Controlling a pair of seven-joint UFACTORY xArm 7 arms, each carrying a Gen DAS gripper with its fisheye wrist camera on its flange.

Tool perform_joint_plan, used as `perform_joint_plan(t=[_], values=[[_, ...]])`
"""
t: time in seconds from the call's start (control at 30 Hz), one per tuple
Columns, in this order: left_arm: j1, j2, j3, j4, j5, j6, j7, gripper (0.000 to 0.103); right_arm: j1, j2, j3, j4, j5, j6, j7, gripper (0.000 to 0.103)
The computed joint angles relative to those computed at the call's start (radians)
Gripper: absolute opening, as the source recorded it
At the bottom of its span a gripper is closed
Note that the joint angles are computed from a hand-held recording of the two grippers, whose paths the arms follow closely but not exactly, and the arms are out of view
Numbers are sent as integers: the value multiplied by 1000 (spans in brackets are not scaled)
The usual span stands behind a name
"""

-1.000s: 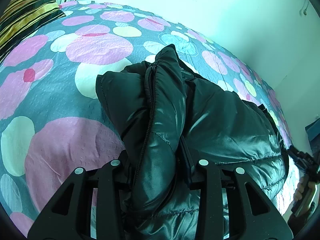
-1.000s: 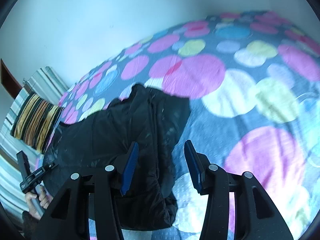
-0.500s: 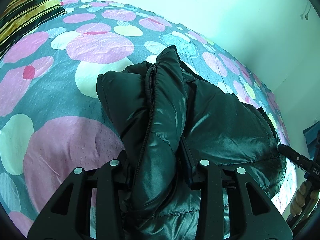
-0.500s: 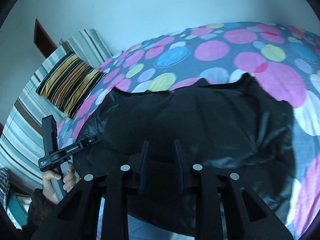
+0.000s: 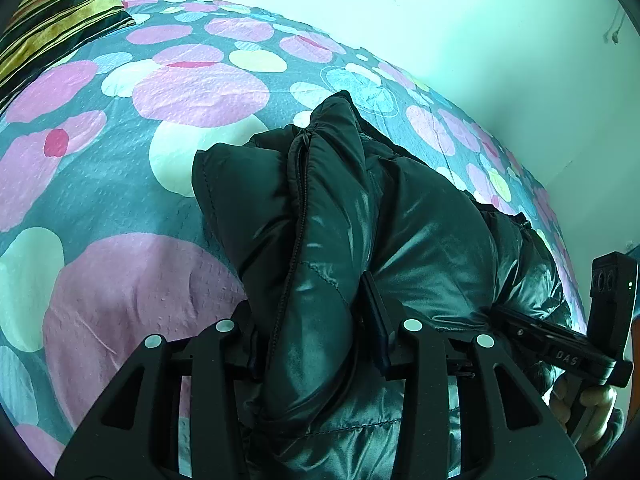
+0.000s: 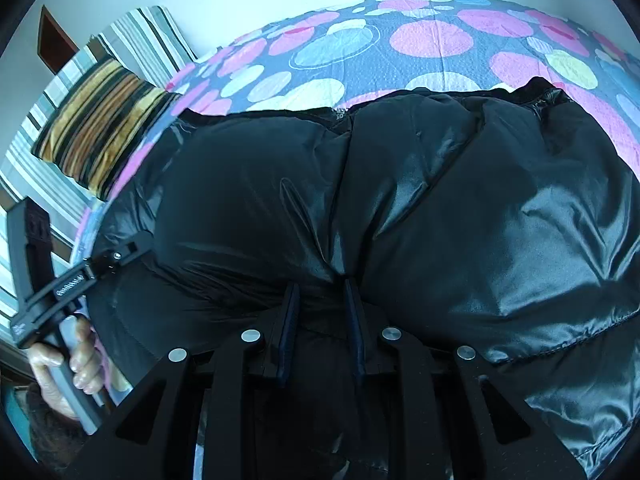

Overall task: Fold large clothes
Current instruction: 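Open the right gripper and withdraw it while the left gripper holds the bundle, then lift the left gripper off the bundle and pull it back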

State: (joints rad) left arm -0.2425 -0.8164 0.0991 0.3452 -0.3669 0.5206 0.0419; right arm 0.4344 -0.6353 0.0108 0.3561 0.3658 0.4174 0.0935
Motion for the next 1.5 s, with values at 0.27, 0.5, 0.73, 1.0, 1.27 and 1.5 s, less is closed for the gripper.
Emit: perform_joint_plan(t=[0.27, 0.5, 0.73, 1.0, 1.27, 1.5], values=[[15, -23, -29, 12, 28, 18, -19, 31, -4, -6, 7, -9, -12, 3, 19, 22], [16, -47, -61, 43, 68, 38, -59, 26, -4, 7, 8, -9, -15, -10, 23, 22], [-6, -70, -116, 110, 106, 69, -112, 25, 4, 14, 3, -9, -11, -19, 21, 22], [-51, -42, -249, 234, 177, 102, -204, 25, 16, 10, -7, -20, 0, -41, 17, 22], [-30, 47, -386, 361, 340, 160, -331, 25, -42, -236, -34, -90, -25, 51, 9, 22], [-27, 113, -483, 441, 462, 205, -445, 25, -233, -599, -95, -164, -130, 291, -22, 25]])
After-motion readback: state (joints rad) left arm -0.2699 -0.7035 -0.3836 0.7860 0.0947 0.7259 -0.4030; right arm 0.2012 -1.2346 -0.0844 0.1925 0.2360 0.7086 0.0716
